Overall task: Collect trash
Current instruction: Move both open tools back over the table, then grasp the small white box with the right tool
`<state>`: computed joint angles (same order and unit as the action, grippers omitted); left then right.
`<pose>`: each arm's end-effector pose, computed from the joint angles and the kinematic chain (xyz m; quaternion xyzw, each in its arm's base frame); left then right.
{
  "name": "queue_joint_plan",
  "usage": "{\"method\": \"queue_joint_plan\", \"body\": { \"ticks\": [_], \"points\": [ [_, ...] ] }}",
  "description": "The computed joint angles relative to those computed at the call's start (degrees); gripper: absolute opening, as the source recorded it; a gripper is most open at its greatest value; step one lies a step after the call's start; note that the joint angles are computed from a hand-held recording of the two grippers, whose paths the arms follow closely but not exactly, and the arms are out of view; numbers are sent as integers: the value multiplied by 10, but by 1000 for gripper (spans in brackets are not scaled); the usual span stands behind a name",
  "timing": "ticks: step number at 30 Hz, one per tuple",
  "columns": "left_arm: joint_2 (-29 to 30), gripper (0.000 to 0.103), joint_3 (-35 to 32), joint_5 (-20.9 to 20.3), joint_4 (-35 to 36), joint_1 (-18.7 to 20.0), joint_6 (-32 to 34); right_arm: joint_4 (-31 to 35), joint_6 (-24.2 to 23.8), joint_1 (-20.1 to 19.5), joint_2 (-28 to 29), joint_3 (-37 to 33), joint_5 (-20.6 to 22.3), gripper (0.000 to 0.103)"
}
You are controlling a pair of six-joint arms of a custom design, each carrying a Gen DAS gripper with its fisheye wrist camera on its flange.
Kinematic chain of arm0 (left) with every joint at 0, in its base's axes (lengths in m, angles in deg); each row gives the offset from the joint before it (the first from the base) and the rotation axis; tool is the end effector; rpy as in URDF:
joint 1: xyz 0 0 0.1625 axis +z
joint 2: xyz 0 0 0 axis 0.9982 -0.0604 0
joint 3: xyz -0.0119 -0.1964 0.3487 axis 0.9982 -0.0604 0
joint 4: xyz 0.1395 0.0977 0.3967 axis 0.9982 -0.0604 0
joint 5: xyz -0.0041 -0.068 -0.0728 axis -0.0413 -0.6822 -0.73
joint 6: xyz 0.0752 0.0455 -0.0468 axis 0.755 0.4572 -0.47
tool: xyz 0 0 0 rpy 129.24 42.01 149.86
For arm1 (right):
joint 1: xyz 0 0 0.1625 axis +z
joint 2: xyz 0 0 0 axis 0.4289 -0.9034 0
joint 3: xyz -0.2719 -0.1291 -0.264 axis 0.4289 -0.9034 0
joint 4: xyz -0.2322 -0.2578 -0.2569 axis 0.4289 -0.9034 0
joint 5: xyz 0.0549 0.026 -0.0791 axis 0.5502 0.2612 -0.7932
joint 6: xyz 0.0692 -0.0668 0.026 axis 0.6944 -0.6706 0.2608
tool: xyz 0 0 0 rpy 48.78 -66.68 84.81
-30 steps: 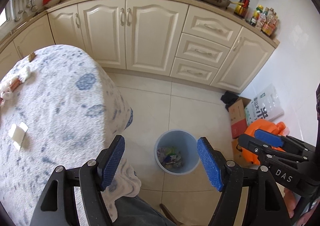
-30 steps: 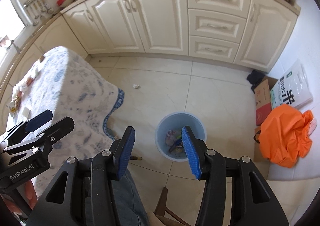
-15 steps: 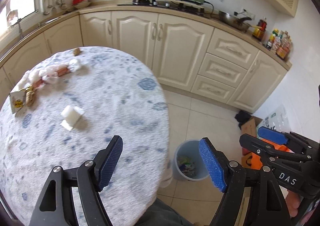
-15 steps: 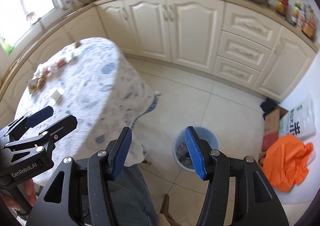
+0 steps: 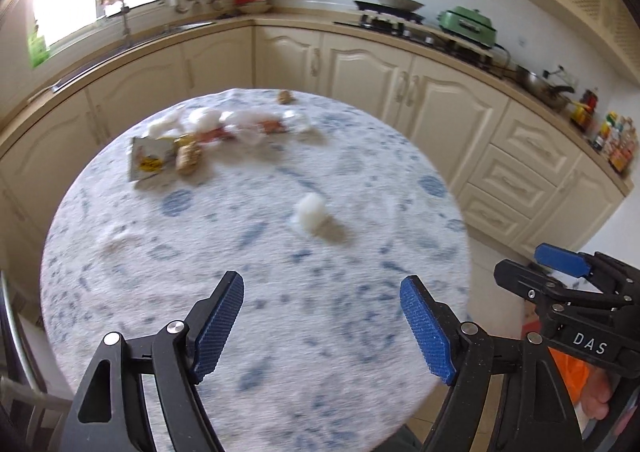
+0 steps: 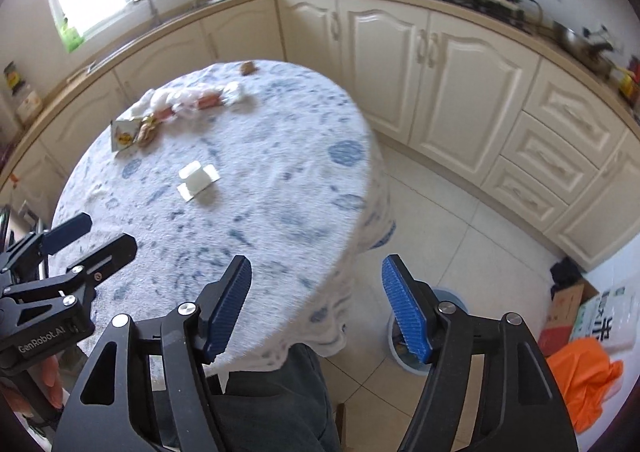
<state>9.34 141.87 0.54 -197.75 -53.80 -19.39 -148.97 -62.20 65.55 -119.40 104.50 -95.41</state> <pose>-0.4217 -0.5164 0.1096 0.1821 0.8985 -0.2849 0.2801 0.0921 -0.5875 0.3786 0.1244 -0.9113 0.2418 0.3090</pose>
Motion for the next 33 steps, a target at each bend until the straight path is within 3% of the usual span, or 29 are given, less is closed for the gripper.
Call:
{"method": "queue_joint_plan", "body": {
  "ticks": [8, 16, 19, 25, 27, 32, 33],
  "points": [
    [-49, 77, 16, 28, 71, 18, -96, 53, 1, 22, 85, -61, 0, 71],
    [-60, 77, 2, 29, 109, 53, -128, 92, 9, 34, 172, -136, -9, 81],
    [-58, 77, -8, 22, 113, 67, -131, 98, 10, 38, 205, -163, -24, 81],
    [-47, 77, -25, 14, 111, 95, -135, 123, 20, 43, 250, -216, -16, 81],
    [-47, 77, -24, 11, 108, 99, -136, 127, 24, 43, 262, -230, -10, 78],
    [-42, 77, -27, 7, 105, 108, -139, 119, -4, 46, 280, -243, -28, 42],
    [-43, 77, -26, 6, 103, 109, -139, 123, -5, 45, 278, -243, -23, 41]
  ]
}}
